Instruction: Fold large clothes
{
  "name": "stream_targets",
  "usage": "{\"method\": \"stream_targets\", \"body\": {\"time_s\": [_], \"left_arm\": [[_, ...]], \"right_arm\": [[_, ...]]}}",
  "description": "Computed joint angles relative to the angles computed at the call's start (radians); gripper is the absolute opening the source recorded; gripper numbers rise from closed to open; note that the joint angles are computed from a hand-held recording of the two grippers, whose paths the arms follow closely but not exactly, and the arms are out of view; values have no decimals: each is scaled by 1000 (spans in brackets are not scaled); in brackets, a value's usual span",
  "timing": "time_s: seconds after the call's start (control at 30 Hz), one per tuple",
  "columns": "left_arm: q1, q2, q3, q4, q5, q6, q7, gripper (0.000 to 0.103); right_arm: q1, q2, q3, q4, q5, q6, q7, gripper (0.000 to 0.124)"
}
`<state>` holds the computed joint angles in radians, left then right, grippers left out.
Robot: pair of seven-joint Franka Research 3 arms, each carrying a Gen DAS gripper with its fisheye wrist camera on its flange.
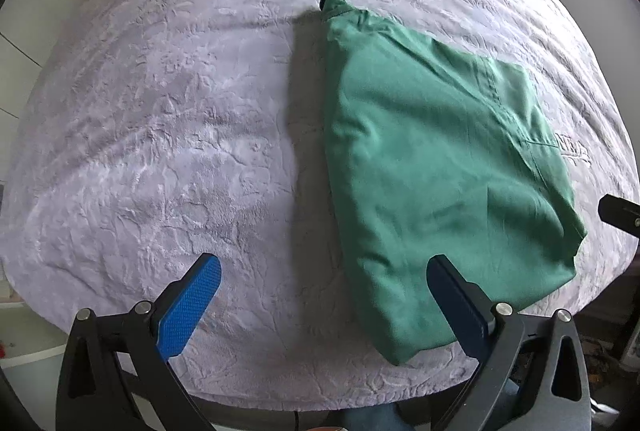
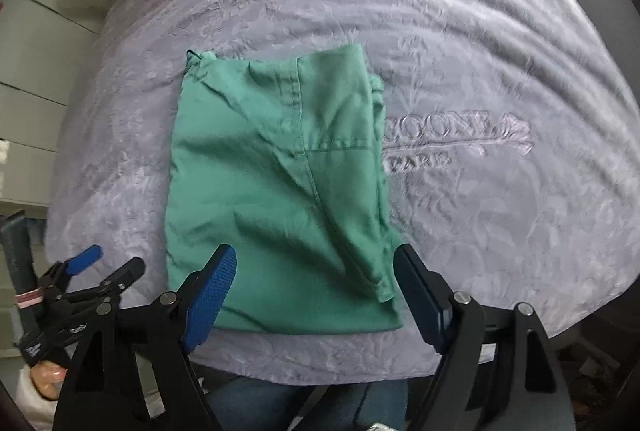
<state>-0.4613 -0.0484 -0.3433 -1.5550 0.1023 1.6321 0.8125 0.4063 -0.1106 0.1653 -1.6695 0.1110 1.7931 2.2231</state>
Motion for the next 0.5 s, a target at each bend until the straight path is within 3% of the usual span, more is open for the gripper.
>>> {"method": "stream_targets", "body": {"time_s": [0.13, 0.2, 0.5], "left_arm": [[-7, 17, -7, 26, 35, -18, -11, 103], [-11, 24, -10, 39, 54, -27, -18, 103], [-27, 44, -12, 81, 86, -41, -32, 103]], "right_arm": [[12, 35, 16, 60, -94, -67, 11, 91], [21, 36, 20, 65, -140, -67, 12, 103], [33, 42, 15, 76, -148, -78, 20, 103]]}}
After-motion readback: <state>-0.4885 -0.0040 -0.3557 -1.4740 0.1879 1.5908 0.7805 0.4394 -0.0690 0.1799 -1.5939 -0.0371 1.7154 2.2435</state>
